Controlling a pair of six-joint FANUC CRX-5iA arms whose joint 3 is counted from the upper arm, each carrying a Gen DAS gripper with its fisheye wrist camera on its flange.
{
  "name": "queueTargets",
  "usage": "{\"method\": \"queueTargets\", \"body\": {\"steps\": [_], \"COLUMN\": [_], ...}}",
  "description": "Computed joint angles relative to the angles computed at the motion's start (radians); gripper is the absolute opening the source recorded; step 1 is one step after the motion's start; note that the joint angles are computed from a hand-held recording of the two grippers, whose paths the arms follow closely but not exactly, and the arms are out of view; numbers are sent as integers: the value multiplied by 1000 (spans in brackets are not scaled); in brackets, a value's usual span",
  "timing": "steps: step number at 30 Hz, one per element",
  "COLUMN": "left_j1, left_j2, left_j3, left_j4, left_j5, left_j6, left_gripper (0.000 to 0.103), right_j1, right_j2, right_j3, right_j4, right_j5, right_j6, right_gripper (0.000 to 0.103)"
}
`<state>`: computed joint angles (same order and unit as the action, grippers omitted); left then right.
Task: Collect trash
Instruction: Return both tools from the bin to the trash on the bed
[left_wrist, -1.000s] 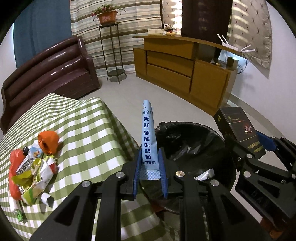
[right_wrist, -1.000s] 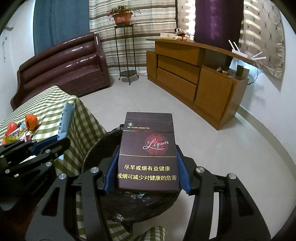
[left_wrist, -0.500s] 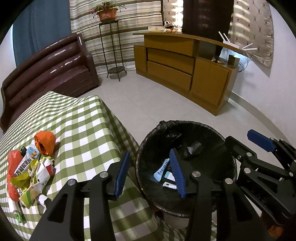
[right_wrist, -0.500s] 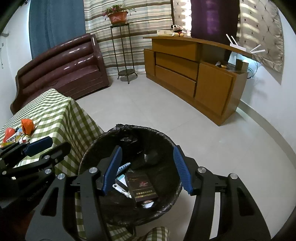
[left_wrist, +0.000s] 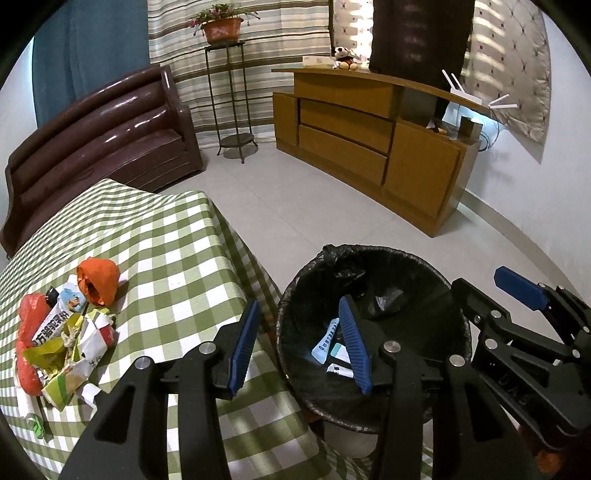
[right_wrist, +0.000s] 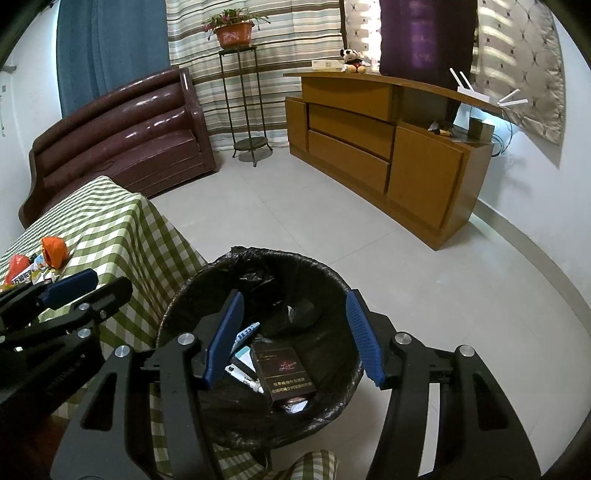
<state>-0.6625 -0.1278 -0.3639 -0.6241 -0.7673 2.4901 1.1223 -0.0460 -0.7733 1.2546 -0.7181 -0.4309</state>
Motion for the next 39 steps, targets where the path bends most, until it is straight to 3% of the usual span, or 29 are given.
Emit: {"method": "queueTargets", "body": {"steps": [11,25,32,39], "left_j1": [4,37,102,294], "left_j2": [-125,-380,-486,-578], "left_j3": [-66,-196,-256,-335], "left_j4": [-22,-87,-105,-6], "left_j5": [-88,-326,-413,-367], "left_j6": [56,164,177,48], "left_gripper": [48,50,58,61], "right_j1": [40,111,145,172], "right_j2": [12,94,141,178], "right_j3": [20,131,193,243], "right_j4": [-2,-4,-2,-23], "right_j5": [14,59,80,90], "right_j6": [34,107,134,174], "right_gripper": [56,56,56,56]}}
